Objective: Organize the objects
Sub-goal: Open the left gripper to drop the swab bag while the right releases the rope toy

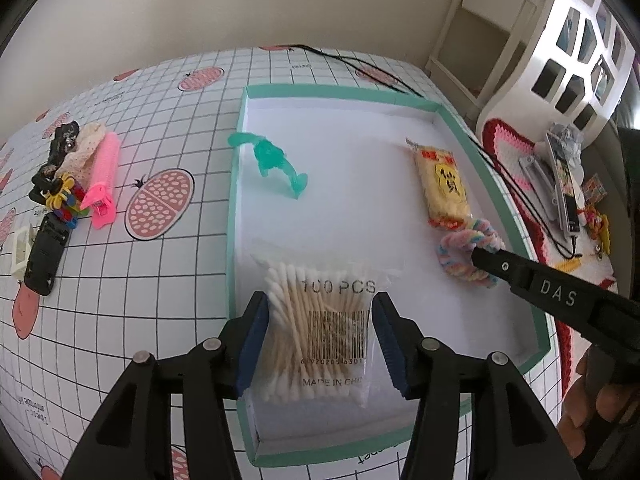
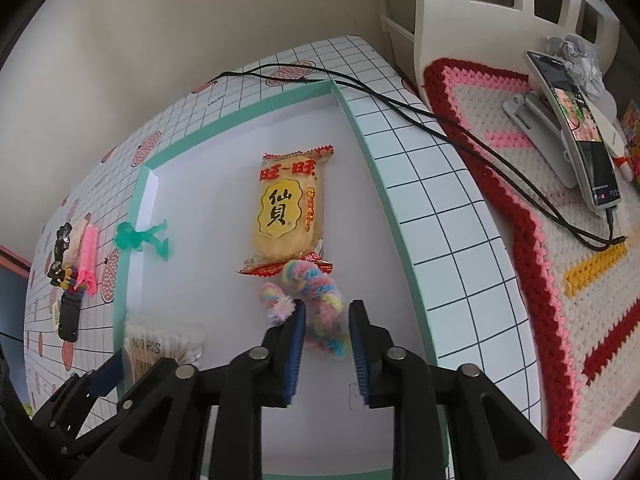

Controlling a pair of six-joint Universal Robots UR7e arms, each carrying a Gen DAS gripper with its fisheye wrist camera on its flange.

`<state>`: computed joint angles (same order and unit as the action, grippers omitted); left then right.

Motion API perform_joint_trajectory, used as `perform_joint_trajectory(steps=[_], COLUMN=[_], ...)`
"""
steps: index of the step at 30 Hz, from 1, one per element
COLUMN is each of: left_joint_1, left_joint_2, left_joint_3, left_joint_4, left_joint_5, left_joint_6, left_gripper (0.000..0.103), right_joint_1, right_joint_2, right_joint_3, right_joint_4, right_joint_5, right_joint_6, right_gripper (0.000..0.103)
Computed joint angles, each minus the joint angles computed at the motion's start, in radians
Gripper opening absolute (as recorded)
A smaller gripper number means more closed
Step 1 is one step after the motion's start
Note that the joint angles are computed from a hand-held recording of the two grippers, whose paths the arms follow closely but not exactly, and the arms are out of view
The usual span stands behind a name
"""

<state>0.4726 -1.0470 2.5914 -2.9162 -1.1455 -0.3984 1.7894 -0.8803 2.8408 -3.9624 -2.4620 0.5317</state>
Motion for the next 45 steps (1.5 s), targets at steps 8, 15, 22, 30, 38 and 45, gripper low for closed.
perform_joint_trajectory(steps=[8, 15, 22, 30, 38, 45], left_joint_1=[-0.006, 0.004, 0.008, 0.008, 0.031, 0.035], left_joint_2=[-0.022, -0.028, -0.034, -0.036, -0.042, -0.053], left_joint_3=[0.016, 0.017, 0.017, 0.017, 0.011, 0.014], left_joint_4=[-0.059, -0.083, -0.072, -0.062, -0.048, -0.049], left_joint_5=[0.019, 0.036, 0.048, 0.069, 0.070, 0.087], left_joint_6=[-0.001, -0.008, -0.022, -0.042, -0.070, -0.091], left_gripper=[0.055, 0.055, 0.062, 0.069, 0.069, 0.070], right_joint_1=[0.015, 0.018, 0.014, 0.012, 0.019, 0.051], right_joint_2=[0.017, 0.032, 0.043, 0.057, 0.076, 0.098], right_joint_3=[-0.001, -0.006, -0.003, -0.004, -0.008, -0.017], right_joint_4=[-0.053, -0.057, -0.085, -0.109, -0.142, -0.201], right_joint_5=[-0.013, -0.022, -0.016, -0.010, 0.004, -0.007], right_joint_6=[-0.019, -0.014, -0.027, -0.035, -0.054, -0.080], right_gripper=[0.027, 0.041, 0.041, 0.059, 0.066, 0.070])
